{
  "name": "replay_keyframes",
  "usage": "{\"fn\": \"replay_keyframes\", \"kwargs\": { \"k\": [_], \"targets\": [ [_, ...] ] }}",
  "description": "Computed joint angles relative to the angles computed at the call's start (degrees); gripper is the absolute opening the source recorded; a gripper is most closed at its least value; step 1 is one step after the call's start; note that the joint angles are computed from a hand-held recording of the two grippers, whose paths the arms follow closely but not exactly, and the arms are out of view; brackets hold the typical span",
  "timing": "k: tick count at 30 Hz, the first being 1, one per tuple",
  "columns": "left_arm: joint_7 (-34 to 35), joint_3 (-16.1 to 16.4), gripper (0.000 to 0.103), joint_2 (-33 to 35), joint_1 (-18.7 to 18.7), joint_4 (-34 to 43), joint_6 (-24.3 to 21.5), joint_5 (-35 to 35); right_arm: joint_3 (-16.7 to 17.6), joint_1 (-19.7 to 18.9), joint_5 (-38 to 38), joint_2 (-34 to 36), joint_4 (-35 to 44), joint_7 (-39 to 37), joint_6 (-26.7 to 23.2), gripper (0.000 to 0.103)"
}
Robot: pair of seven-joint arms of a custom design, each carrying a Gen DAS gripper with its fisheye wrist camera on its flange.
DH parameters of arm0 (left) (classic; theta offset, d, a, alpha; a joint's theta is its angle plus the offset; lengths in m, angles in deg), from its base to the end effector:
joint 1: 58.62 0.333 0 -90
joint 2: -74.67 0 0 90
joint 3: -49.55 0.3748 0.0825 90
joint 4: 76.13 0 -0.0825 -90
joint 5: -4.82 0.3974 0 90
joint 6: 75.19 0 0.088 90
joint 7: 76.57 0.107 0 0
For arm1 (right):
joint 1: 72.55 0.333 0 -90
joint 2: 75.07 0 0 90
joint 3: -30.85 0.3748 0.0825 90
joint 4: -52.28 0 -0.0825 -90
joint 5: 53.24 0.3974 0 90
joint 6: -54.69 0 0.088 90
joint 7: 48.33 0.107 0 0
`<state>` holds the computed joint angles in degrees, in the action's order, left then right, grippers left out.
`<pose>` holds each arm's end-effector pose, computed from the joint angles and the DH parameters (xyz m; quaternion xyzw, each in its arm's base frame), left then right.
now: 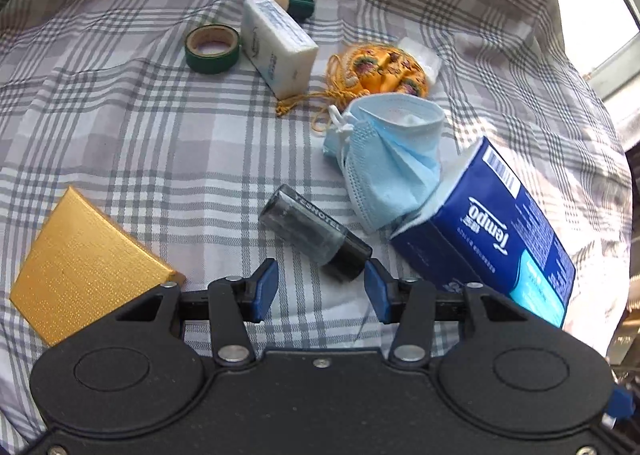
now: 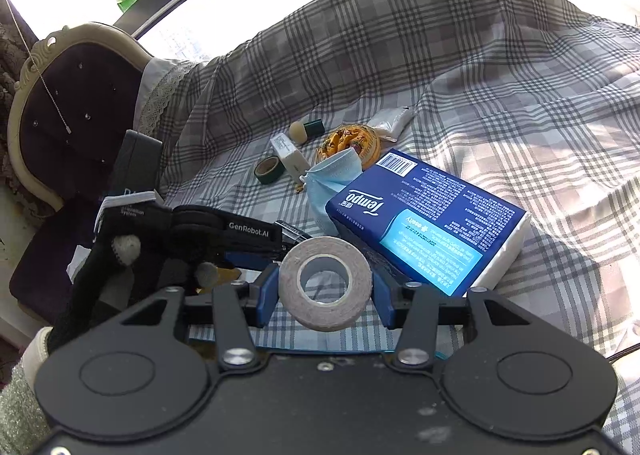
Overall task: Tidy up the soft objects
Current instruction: 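Carry the tape roll toward the tin with the right tool while the left tool approaches the grey YESHOTEL bottle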
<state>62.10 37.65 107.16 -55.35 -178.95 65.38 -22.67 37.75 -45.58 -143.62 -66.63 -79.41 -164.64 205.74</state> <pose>0.7014 -0.0887 0.2890 0.4548 -0.8637 0.2111 0.0510 0.4363 0.3223 0.3359 -0.3829 0.8319 -0.2059 0.3448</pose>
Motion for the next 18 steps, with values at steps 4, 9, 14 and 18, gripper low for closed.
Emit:
{"fn": "replay_keyframes", "kwargs": {
  "k": [4, 9, 14, 18],
  "targets": [
    [-4.8, 0.5, 0.048, 0.5, -1.4, 0.8, 0.8, 0.0, 0.3, 0.5, 0.0, -0.5, -0.4, 0.3, -1.0, 0.047],
    [-8.8, 1.2, 0.048, 1.5, -3.8, 0.5, 4.6, 2.8, 0.5, 0.6, -0.2, -0.2, -0.7, 1.2, -0.9, 0.047],
    [-11.9, 1.2, 0.048, 2.6, -4.7, 0.6, 6.7, 4.9, 0.4, 0.8, 0.6, 0.6, -0.5, 0.5, -1.1, 0.047],
    [-11.2, 0.3, 0.047, 2.6, -4.1, 0.2, 7.0, 5.6, 0.2, 0.9, 1.5, 1.4, -0.1, -0.2, -0.7, 0.047]
  ]
}}
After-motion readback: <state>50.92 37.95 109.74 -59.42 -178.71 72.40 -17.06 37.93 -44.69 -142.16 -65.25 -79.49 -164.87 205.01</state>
